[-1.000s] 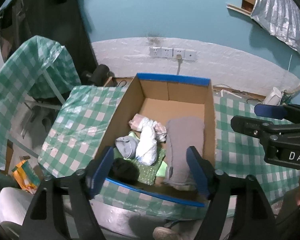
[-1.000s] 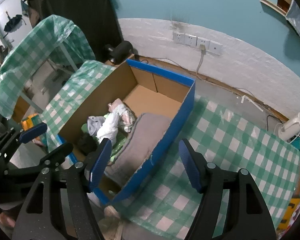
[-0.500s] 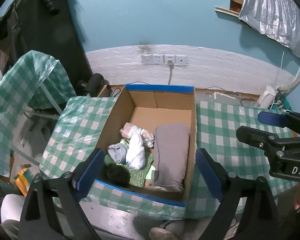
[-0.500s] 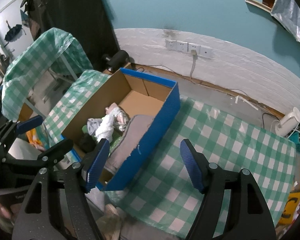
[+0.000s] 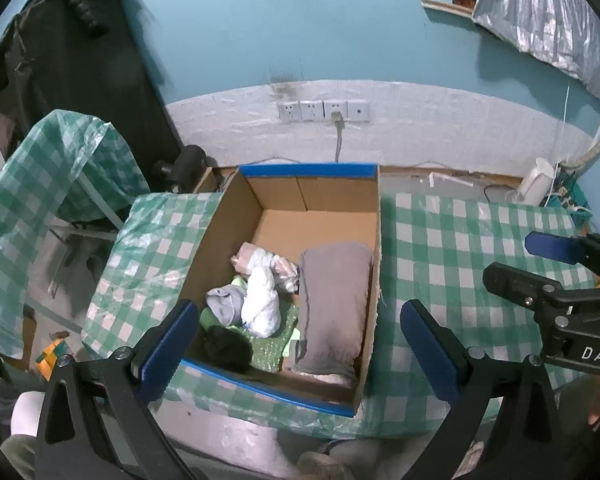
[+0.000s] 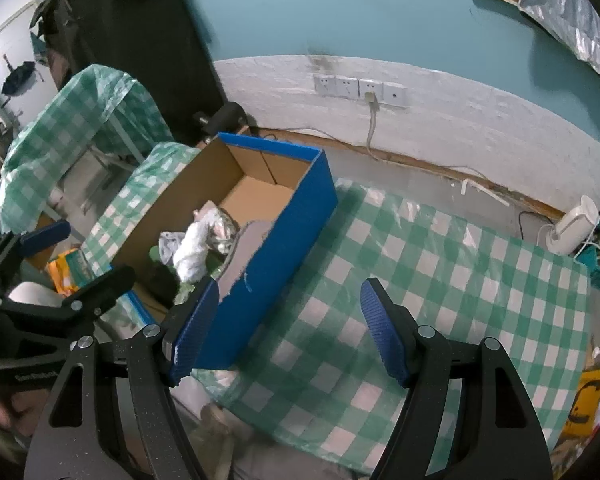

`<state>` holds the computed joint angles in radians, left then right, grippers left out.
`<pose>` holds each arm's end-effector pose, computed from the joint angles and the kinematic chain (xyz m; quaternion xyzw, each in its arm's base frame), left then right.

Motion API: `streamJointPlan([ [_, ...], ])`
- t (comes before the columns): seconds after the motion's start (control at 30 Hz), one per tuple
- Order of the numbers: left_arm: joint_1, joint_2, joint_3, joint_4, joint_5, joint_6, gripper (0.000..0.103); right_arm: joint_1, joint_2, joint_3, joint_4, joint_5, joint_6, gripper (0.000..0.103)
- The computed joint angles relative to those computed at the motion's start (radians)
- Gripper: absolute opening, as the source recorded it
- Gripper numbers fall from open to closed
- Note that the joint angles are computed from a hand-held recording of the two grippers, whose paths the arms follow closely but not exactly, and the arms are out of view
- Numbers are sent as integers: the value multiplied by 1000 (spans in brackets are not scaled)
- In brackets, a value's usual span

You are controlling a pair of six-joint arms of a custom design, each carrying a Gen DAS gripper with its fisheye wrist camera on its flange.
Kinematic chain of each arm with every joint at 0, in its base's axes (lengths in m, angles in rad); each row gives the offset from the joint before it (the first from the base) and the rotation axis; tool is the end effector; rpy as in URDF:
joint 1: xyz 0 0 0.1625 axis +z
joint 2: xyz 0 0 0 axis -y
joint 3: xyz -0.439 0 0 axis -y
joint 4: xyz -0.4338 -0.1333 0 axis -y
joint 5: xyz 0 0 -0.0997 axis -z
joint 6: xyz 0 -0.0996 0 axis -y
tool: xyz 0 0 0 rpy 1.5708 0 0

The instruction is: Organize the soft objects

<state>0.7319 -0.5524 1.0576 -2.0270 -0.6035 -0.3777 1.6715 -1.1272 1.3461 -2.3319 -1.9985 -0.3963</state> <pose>-0.4885 -0.7283 0.1216 0.2134 0.8590 -0.2479 0.3939 0.1663 -0.7310 0.4386 0.1765 -0.9266 0.2287 0.2408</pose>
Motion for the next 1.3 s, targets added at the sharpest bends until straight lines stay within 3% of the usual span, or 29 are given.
streamJointPlan([
  [1.3, -4, 30, -28, 38, 0, 8, 101, -17, -12, 4, 12, 7, 6, 73],
])
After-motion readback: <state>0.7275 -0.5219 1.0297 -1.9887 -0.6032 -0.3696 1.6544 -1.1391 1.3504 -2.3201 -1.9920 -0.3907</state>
